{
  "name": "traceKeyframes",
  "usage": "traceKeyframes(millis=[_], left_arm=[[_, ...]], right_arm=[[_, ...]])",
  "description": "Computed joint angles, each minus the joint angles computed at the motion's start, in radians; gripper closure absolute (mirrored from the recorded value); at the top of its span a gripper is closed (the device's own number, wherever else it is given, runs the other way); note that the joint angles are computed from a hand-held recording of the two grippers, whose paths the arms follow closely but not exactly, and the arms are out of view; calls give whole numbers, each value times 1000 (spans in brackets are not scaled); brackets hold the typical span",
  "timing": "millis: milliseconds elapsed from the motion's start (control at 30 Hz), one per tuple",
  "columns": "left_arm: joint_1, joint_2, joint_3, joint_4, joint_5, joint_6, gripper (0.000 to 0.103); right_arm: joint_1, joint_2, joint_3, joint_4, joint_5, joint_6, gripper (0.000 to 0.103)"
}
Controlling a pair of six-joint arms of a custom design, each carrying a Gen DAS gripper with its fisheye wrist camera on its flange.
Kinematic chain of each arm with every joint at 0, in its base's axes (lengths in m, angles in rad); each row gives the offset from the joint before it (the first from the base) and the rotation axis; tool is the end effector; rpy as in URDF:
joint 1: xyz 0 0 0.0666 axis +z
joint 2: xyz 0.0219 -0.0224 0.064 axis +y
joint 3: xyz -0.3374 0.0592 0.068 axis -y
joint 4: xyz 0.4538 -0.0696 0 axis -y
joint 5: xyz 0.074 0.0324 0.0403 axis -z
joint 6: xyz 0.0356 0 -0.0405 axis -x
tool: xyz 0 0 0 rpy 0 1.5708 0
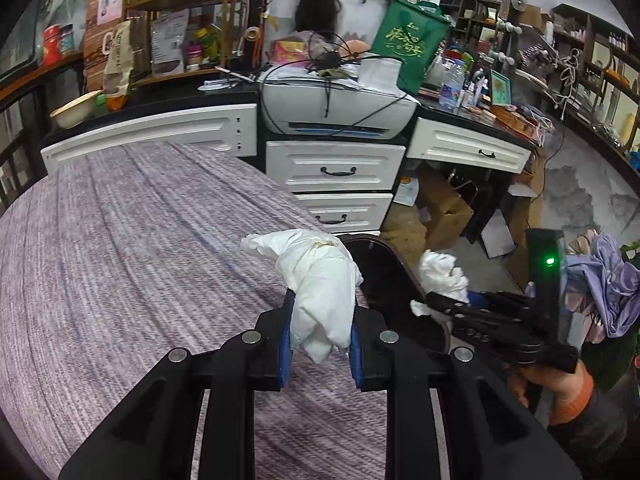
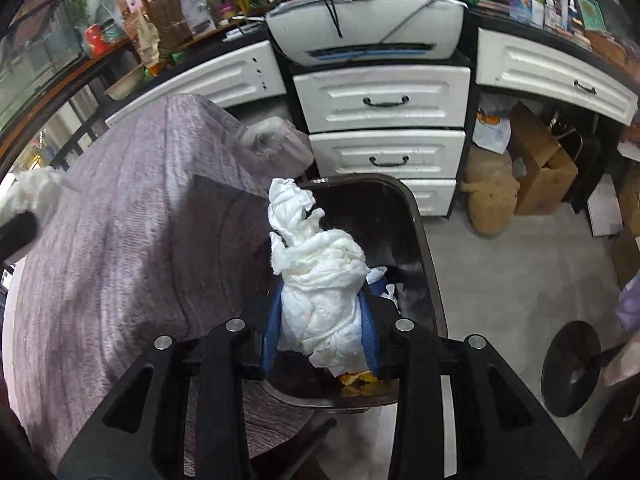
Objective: Collect trash
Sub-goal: 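Carry both tissues over the bin and open the right tool, then open the left tool to drop its tissue into the bin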
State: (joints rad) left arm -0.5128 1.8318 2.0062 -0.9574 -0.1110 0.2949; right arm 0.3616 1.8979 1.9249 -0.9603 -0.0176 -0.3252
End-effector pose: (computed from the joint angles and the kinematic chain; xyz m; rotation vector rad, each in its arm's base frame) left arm 0.6108 -0.3398 0.4405 0.2027 2.3547 -0.2652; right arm 0.6672 0.2526 0.3523 -0.0534 2.5299 0.3021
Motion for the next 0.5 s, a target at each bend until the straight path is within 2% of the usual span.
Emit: traceKeyframes(millis=[133, 200, 267, 500], left_arm=[[-13, 34, 43, -14, 16, 0, 81], [-18, 49, 63, -20, 26, 3, 81], [-24, 64, 81, -26, 32, 5, 81], [-45, 116, 137, -55, 52, 0, 81]], right_arm=[[-10, 8, -11, 1, 7, -18, 64], [-11, 11, -15, 1, 30, -20, 49], [-12, 5, -29, 16, 32, -21, 38], [-23, -23, -48, 36, 50, -34, 37]])
